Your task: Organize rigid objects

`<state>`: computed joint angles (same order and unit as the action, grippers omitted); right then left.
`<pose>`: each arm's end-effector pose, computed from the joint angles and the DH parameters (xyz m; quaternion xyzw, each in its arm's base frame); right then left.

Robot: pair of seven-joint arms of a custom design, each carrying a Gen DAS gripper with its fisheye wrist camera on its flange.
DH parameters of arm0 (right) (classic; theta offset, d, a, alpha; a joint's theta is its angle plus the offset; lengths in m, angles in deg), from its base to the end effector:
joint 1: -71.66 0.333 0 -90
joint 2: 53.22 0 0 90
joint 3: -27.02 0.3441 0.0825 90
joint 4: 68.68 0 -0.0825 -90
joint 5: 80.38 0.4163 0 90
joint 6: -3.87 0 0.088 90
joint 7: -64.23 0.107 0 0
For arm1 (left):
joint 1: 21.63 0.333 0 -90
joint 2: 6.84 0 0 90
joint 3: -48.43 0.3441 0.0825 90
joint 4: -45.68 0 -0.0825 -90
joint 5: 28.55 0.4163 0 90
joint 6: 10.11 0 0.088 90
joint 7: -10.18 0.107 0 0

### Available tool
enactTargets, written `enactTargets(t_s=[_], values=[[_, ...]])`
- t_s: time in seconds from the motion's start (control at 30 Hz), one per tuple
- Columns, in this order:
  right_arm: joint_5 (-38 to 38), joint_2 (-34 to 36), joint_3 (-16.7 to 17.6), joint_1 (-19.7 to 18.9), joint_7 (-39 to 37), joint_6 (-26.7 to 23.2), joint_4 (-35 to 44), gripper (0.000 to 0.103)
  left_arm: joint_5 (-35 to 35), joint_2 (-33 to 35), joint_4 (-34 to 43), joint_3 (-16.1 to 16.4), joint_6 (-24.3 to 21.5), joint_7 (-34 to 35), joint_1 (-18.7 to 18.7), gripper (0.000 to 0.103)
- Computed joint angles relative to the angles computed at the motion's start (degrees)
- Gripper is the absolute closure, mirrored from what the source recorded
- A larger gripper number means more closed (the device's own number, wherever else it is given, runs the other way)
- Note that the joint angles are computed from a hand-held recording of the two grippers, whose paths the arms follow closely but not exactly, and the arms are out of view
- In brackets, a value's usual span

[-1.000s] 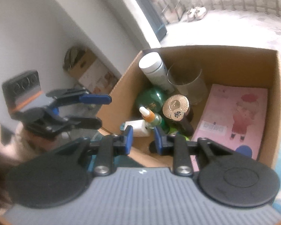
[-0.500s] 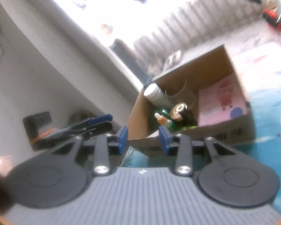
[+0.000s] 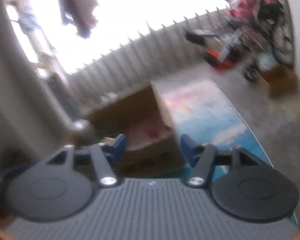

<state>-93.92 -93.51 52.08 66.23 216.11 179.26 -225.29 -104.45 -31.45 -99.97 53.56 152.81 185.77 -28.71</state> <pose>0.3663 0.1689 0.5249 -0.4618 0.7416 -0.2375 0.4247 0.4495 0.0377 0.4785 -0.5025 0.7209 -0.4076 0.2484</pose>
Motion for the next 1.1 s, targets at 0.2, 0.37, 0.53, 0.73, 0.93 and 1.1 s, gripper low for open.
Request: enactTargets(t_s=[0.2,0.37,0.53,0.73,0.93,1.1], values=[[-4.8,21.2,2.7,-7.2,2.2,2.7,10.7,0.038,5.8,11.3,7.0,-0.8,-9.1,-9.5,2.8,0.004],[-11.3,27.1,2.5,-6.9,3.3,-0.6,15.7,0.047,1.9,12.2,7.3,-2.7,-10.9,-7.1,5.3,0.001],[-10.3,20.5,-3.9,1.3,3.6,-1.4,10.4,0.047,0.4,10.9,6.0,-4.2,-9.7,-4.9,6.4,0.001],[-9.7,16.2,-3.3,1.9,6.5,-1.8,7.2,0.047,1.2,9.7,4.8,-3.8,-9.6,-4.3,6.0,0.001],[-9.6,15.2,-3.2,1.8,7.3,-2.0,6.5,0.047,1.7,8.2,3.5,-3.5,-10.9,-4.9,6.1,0.001],[-8.7,15.3,-4.4,2.6,6.0,-0.8,6.0,0.045,0.3,8.6,4.1,-2.1,-14.0,-3.4,6.7,0.001]])
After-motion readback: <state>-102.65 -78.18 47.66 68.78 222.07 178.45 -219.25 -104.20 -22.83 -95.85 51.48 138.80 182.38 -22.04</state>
